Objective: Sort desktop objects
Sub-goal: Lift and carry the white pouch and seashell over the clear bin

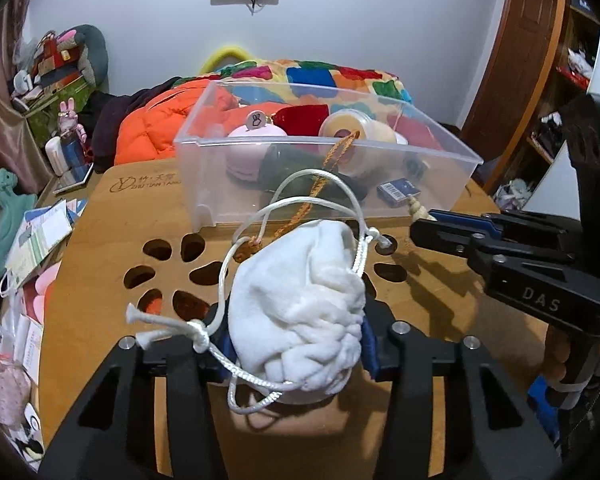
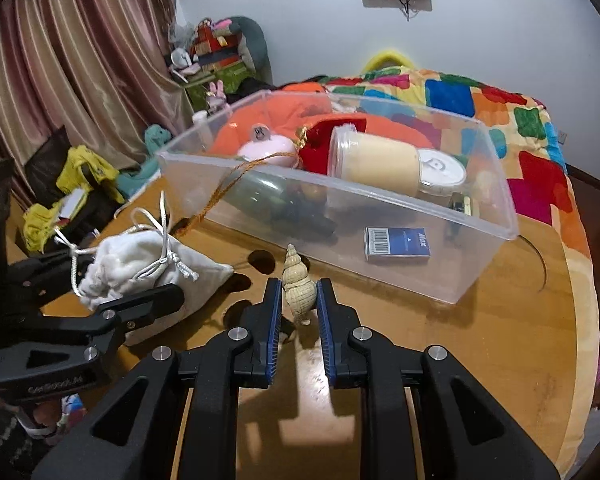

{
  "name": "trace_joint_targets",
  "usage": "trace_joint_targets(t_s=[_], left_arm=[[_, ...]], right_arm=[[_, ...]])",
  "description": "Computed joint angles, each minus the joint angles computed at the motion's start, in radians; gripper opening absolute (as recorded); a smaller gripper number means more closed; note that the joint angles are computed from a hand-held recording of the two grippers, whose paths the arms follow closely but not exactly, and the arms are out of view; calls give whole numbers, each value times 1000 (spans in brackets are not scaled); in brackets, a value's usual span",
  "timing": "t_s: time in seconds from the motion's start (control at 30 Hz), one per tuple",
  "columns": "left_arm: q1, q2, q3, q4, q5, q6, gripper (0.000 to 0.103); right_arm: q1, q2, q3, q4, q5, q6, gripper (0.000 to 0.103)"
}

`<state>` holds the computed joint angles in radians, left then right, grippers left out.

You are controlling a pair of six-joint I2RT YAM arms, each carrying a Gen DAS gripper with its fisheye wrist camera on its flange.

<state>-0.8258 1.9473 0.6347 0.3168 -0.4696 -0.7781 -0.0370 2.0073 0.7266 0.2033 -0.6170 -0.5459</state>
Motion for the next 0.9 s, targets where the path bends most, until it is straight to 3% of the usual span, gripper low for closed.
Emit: trace_joint_targets(t_s=[0.4, 0.73, 0.9], left_arm=[[-58, -199, -54, -98, -110, -28, 44], [-38, -305, -6, -162, -143, 87, 44], [-1, -301, 31, -145, -108, 155, 44]], right_arm=[[-57, -166, -78, -22, -94, -5, 16], [-83, -214, -56, -39, -120, 14, 16], [-94, -203, -19, -44, -126, 26, 16]])
